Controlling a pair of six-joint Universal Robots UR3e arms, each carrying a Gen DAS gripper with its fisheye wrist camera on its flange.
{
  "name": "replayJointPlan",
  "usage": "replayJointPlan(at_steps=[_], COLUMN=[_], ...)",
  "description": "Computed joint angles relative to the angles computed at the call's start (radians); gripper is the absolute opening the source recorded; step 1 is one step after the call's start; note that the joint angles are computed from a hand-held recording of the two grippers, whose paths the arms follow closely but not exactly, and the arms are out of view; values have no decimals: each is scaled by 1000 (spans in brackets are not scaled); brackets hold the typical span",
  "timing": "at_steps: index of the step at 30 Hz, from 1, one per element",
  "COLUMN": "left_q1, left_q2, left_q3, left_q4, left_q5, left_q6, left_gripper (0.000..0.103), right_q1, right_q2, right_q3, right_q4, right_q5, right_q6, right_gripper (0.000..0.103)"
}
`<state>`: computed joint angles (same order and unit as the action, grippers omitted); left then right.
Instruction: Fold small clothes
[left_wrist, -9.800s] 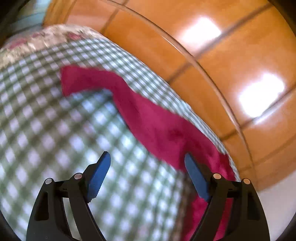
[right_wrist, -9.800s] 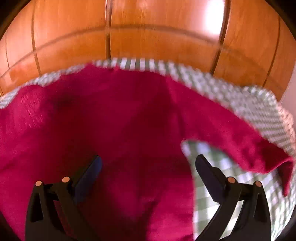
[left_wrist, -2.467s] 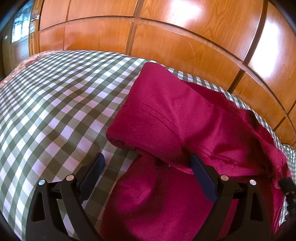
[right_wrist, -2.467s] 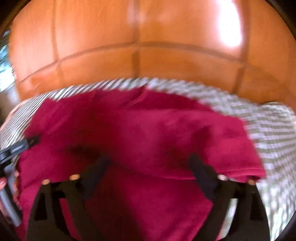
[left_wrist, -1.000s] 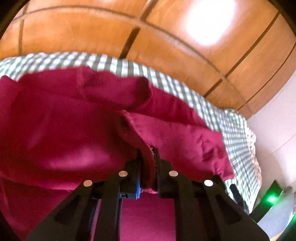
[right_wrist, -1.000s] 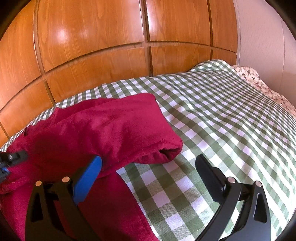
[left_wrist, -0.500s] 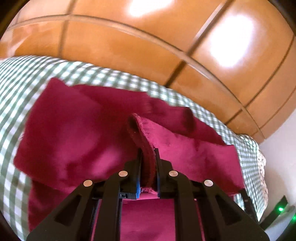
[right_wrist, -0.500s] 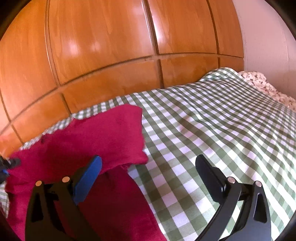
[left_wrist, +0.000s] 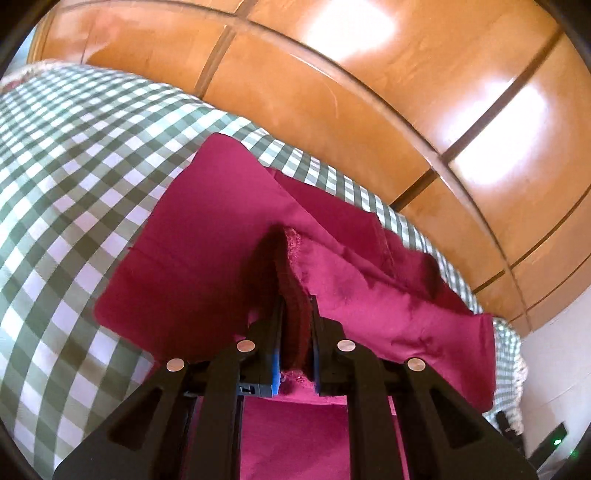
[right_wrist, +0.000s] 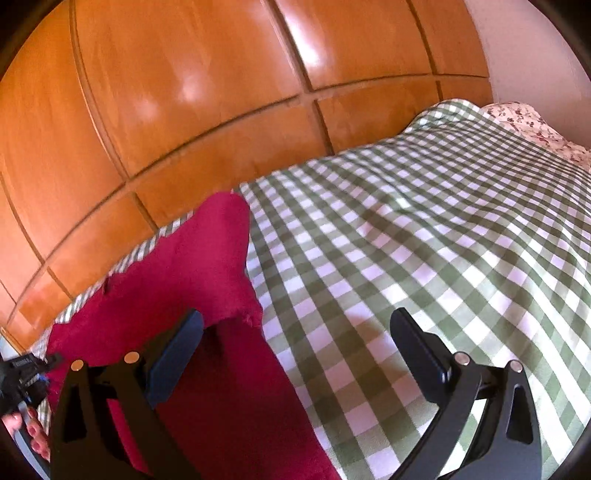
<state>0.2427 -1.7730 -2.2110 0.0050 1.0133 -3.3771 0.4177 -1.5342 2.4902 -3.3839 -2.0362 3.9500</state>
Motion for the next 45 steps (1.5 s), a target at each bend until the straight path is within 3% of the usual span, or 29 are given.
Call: replayJointPlan(at_steps=[4, 8, 14, 17, 18, 20, 22, 27, 31, 33, 34, 38, 45], left_q1=[3, 13, -6, 0, -6, -19, -38, -52, -62, -95, -104, -102, -67], left_q2=[-18, -45, -58, -69, -69, -72, -77, -92, -65, -43, -34, -60, -76], left_q3=[-15, -59, -73, -78, -73, -63, -52, -32, 3, 28, 28, 15, -30], left_q4=[24, 99, 150, 168, 162, 154, 153, 141, 52, 5, 8, 65, 124], left_q5=[1, -20, 0, -28, -23, -8, 19, 35, 43, 98, 121, 205, 139], left_q6=[54, 76, 85, 99, 102, 112, 114, 123, 147, 170, 166, 125, 133], left_gripper=[11, 11, 14, 19, 19, 19, 19, 19, 19, 5, 1, 1, 2], right_q1=[-24, -20, -65, -72, -70, -98, -140, -60, -72, -72, -63, -68, -87], right_q2=[-6, 56, 95, 47, 25, -22, -29, 60, 66, 69, 74, 71, -17], right_q3=[-108, -241, -253, -171, -159, -114, -133, -298, -269, -262, -265, -258, -188], right_q4=[241, 399, 317, 278, 325, 358, 431, 608, 554, 540, 540, 531, 510], right_q5=[62, 41, -5, -55, -83, -54, 17, -62, -50, -51, -60, -55, 6], right_q6=[-39, -85, -53, 52, 100, 136, 99, 42, 36, 36, 46, 44, 31], right_gripper=[101, 101, 101, 101, 101, 101, 101, 101, 101, 101, 101, 101, 101])
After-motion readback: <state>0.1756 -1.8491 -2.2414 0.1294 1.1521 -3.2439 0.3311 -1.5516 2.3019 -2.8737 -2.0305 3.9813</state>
